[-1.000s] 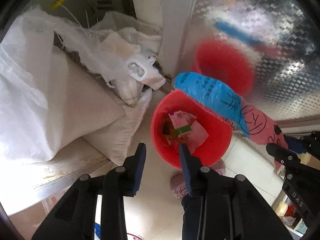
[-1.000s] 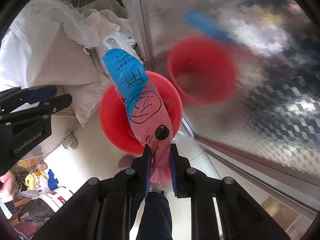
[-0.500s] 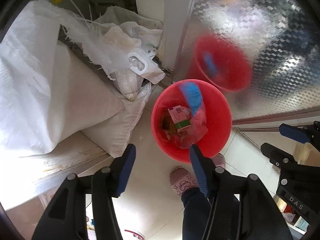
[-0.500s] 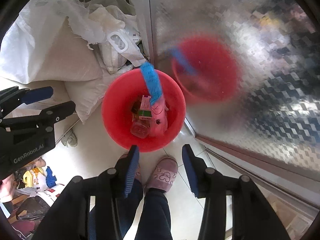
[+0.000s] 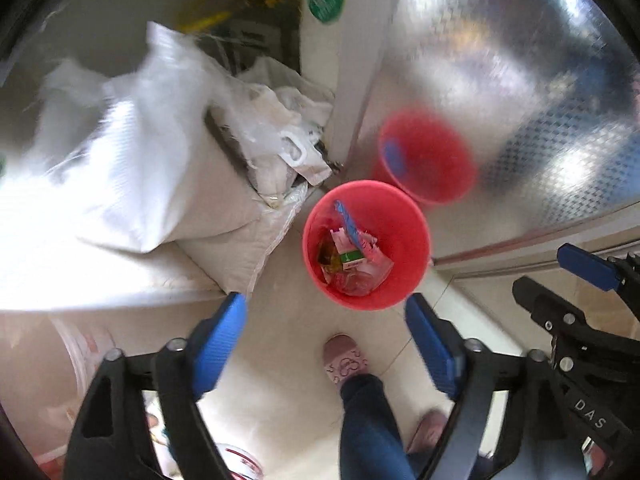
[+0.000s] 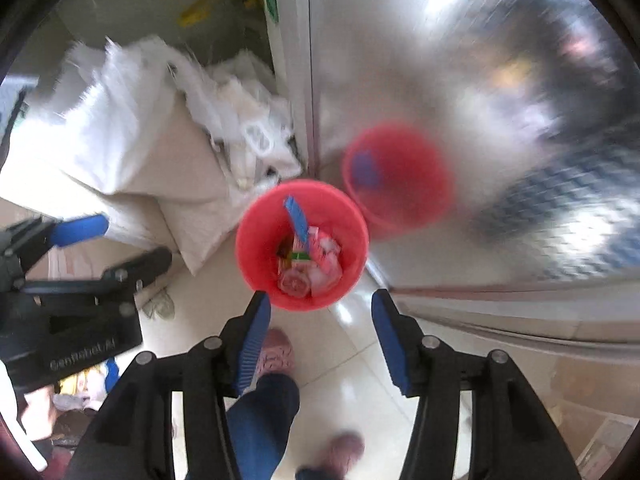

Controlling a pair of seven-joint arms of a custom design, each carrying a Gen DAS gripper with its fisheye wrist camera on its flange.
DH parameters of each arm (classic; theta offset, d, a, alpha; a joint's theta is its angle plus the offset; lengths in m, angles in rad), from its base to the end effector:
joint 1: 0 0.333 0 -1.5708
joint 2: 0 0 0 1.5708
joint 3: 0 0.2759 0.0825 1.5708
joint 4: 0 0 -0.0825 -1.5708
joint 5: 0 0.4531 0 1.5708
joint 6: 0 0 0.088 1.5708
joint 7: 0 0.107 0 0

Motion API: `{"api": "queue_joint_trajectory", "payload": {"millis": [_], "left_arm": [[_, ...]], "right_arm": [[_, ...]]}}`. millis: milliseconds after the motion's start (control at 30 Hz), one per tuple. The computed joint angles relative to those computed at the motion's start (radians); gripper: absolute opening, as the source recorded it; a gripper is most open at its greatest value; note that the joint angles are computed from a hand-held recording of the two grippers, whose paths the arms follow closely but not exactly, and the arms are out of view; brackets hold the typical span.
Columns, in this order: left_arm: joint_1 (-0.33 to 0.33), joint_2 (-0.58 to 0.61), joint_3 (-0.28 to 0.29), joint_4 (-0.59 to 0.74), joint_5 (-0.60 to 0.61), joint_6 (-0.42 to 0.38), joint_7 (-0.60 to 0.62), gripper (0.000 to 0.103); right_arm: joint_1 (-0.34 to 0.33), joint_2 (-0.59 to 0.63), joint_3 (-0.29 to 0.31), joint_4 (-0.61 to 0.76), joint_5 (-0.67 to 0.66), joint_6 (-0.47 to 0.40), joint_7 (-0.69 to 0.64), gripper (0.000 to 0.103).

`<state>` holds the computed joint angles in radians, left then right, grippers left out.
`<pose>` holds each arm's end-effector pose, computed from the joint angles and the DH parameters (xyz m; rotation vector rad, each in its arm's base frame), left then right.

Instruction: Collect trash

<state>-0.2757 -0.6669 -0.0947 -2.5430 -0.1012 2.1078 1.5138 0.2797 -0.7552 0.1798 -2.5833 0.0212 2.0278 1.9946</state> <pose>0.4295 -0.1697 0.4581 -1.8469 2.3980 -0.3212 0.3952 0.1912 0.4628 -2.1052 2.1226 -0.2472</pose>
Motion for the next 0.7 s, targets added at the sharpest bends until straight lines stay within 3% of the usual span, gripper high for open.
{"api": "queue_joint_trajectory", "payload": {"millis": [233,367,500,700], "left_arm": [[-0.019,-0.28,-0.027,-0.034,0.03,-0.14,-0.138,0.083],[-0.04,-0.407,-0.052,0.02,0.061,-0.239,-0.204,0.085],[-0.061,-0.464,-0.076,0.128,0.099,-0.299,-0.245,0.091],[-0.058,-0.486,-0.123,0.316,0.181,-0.339,-0.29,0.096]], "right_arm": [[0.007,-0.232,0.059,-0.014,-0.081,-0.06,0.017,0.05],[0.005,-0.334,0.066,0.042,-0.101,-0.132,-0.005,0.062],[-0.012,-0.414,0.081,0.124,-0.109,-0.195,-0.026,0.064],[-0.074,-0.519,0.107,0.236,-0.137,-0.215,-0.051,0.076]]}}
